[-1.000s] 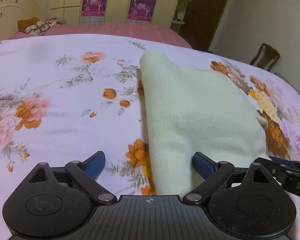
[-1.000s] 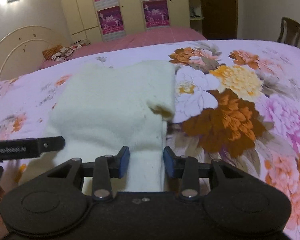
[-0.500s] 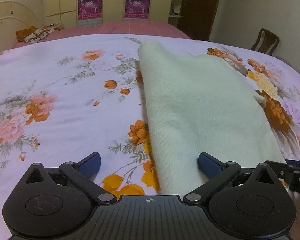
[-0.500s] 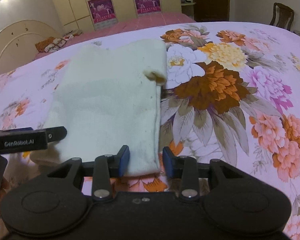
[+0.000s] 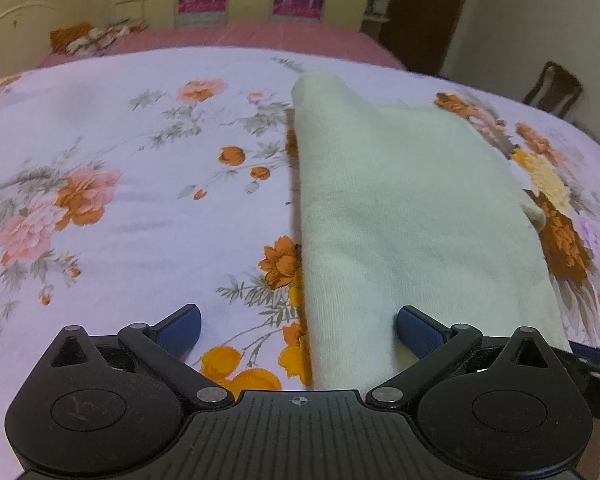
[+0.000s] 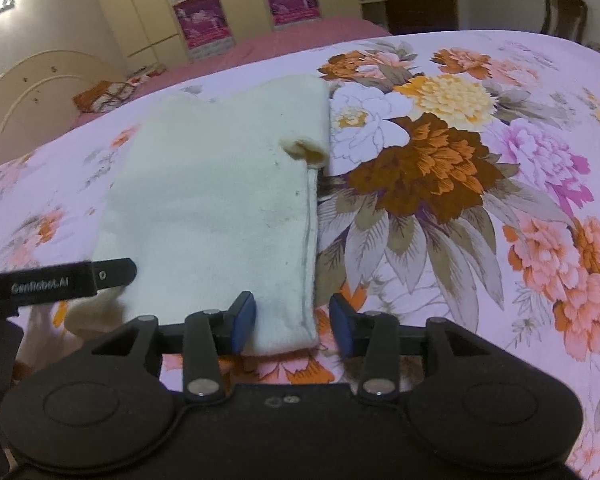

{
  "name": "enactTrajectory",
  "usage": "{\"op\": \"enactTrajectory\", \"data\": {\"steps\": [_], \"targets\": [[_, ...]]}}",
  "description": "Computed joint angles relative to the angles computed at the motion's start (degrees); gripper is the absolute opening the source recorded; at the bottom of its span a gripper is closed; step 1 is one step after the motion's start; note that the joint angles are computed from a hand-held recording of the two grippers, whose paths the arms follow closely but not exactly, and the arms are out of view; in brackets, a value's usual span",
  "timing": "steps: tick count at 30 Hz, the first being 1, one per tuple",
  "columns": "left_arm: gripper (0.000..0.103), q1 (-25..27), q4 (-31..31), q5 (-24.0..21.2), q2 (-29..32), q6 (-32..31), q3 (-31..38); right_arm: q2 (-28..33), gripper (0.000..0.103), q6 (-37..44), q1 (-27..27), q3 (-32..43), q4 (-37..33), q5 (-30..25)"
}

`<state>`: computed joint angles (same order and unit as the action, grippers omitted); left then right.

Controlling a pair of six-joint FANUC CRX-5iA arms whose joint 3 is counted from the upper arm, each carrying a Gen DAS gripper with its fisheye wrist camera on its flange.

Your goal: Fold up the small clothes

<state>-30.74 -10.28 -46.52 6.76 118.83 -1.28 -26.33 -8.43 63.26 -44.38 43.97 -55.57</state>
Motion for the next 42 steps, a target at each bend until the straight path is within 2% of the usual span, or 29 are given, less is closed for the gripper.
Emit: {"op": "enactTrajectory", "data": {"steps": [1, 3, 5, 6, 8, 9, 10, 11, 12, 13, 14, 15, 18, 23, 28, 29, 32, 39, 42], "targets": [[0.103, -0.1, 0.1, -2.1, 0.7, 1.5, 1.5, -0.5, 0.044, 0.5, -0.4, 0.0, -0.5, 0.7], [0.103, 0.8, 3.2, -4.3, 1.6, 1.2, 2.7, -1.0, 0.052, 1.6, -1.1, 0.3, -1.6, 1.3], [0.103, 3.2, 10.9, -2.6, 1.3, -3.5, 0.7, -1.2, 0.056, 3.0, -1.6, 0.8, -2.2, 1.2], [0.103, 3.6, 12.1, -2.2, 1.4, -3.5, 0.5, -1.3, 0.060, 3.5, -1.8, 1.0, -2.1, 1.2], [0.103, 2.8, 8.3, -3.0, 1.9, -1.2, 2.2, -1.6, 0.061, 5.1, -2.7, 1.2, -1.4, 2.0], [0.103, 2.6, 7.2, -2.8, 1.8, -2.1, 2.5, -1.5, 0.061, 6.1, -3.3, 1.5, -1.0, 2.5], [0.103, 2.9, 7.8, -1.5, 1.6, -5.2, 1.9, -1.4, 0.061, 7.1, -4.0, 1.7, -0.5, 3.1], [0.103, 2.8, 7.3, 0.9, 1.1, -5.3, 0.9, -1.2, 0.061, 7.9, -4.6, 1.9, 0.0, 3.7], [0.103, 2.3, 3.8, 0.7, 0.8, -2.4, 1.6, -0.9, 0.062, 8.8, -5.3, 2.1, 0.4, 4.3], [0.103, 0.6, -2.7, -1.4, 1.1, 3.5, 3.7, -0.8, 0.063, 9.2, -6.1, 2.1, 0.7, 5.1], [0.103, -1.1, -7.6, -3.4, 1.7, 6.9, 5.6, -0.7, 0.064, 9.1, -6.9, 2.0, 1.3, 6.0], [0.103, -1.8, -9.5, -4.7, 2.4, 7.3, 6.9, -0.7, 0.064, 8.9, -7.8, 1.8, 2.0, 7.1], [0.103, -1.8, -8.4, -7.0, 4.7, 1.9, 9.9, -0.3, 0.066, 8.7, -11.2, 1.7, 2.6, 10.5], [0.103, -2.4, -8.7, -9.9, 8.5, -3.0, 15.3, 1.5, 0.068, 8.1, -18.3, 2.1, 0.2, 19.4], [0.103, -0.3, -3.3, -6.5, 8.7, -9.0, 14.1, 4.0, 0.071, 10.5, -21.5, 3.0, -2.8, 25.7], [0.103, 0.3, -1.7, -4.9, 8.2, -10.6, 12.8, 4.5, 0.072, 10.7, -22.0, 3.2, -3.4, 26.4], [0.103, 1.6, 1.3, -3.7, 7.8, -12.7, 11.6, 5.8, 0.072, 10.4, -23.0, 3.8, -3.7, 27.5], [0.103, 1.6, -0.7, -0.9, 5.6, -9.6, 10.1, 7.4, 0.073, 14.6, -23.9, 4.8, -7.7, 28.3], [0.103, 2.8, 1.8, -0.7, 5.9, -9.4, 10.1, 7.5, 0.074, 15.8, -24.5, 4.6, -9.7, 29.9]]}}
